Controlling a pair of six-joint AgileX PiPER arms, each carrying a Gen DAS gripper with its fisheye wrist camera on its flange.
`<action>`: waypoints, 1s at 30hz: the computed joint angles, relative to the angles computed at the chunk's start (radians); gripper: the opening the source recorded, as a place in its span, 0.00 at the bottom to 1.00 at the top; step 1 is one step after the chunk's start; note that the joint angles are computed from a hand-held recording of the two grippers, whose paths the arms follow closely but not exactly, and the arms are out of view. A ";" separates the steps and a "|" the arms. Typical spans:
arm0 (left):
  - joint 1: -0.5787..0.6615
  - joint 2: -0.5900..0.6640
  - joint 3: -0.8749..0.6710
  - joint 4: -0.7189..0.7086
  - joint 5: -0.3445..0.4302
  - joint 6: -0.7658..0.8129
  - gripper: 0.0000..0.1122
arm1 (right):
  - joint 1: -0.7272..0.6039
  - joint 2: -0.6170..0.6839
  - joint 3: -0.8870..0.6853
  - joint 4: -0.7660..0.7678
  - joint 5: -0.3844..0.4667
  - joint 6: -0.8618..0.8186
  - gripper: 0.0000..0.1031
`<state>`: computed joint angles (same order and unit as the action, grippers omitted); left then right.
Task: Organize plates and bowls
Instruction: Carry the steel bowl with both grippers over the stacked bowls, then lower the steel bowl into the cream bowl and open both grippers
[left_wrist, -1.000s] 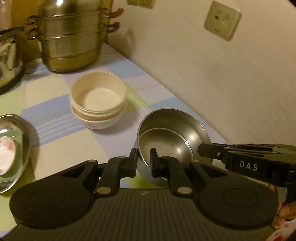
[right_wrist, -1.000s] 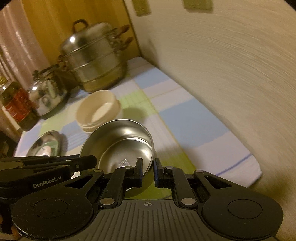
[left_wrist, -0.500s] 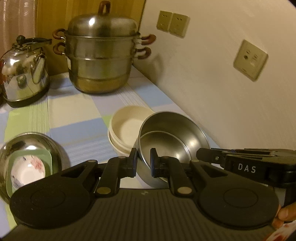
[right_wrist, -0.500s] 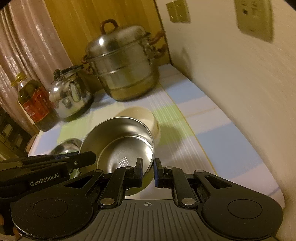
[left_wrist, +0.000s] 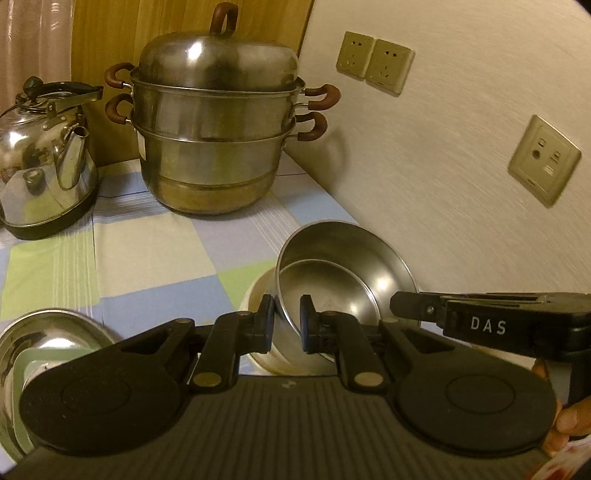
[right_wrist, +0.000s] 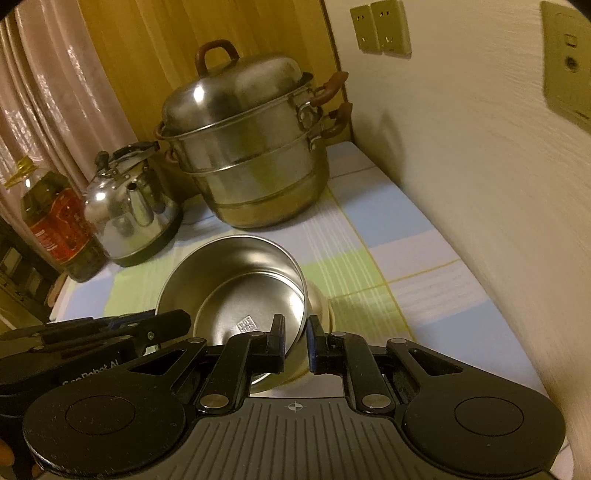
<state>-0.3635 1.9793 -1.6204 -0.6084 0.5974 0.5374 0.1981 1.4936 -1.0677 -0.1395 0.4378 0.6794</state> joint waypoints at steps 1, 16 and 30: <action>0.001 0.017 -0.024 0.004 0.010 -0.006 0.11 | -0.006 0.017 -0.015 0.008 0.001 -0.012 0.12; 0.015 0.163 -0.178 0.037 0.100 -0.043 0.11 | -0.038 0.149 -0.092 0.076 0.016 -0.068 0.12; 0.016 0.190 -0.196 0.049 0.121 -0.062 0.12 | -0.050 0.180 -0.088 0.104 0.016 -0.062 0.12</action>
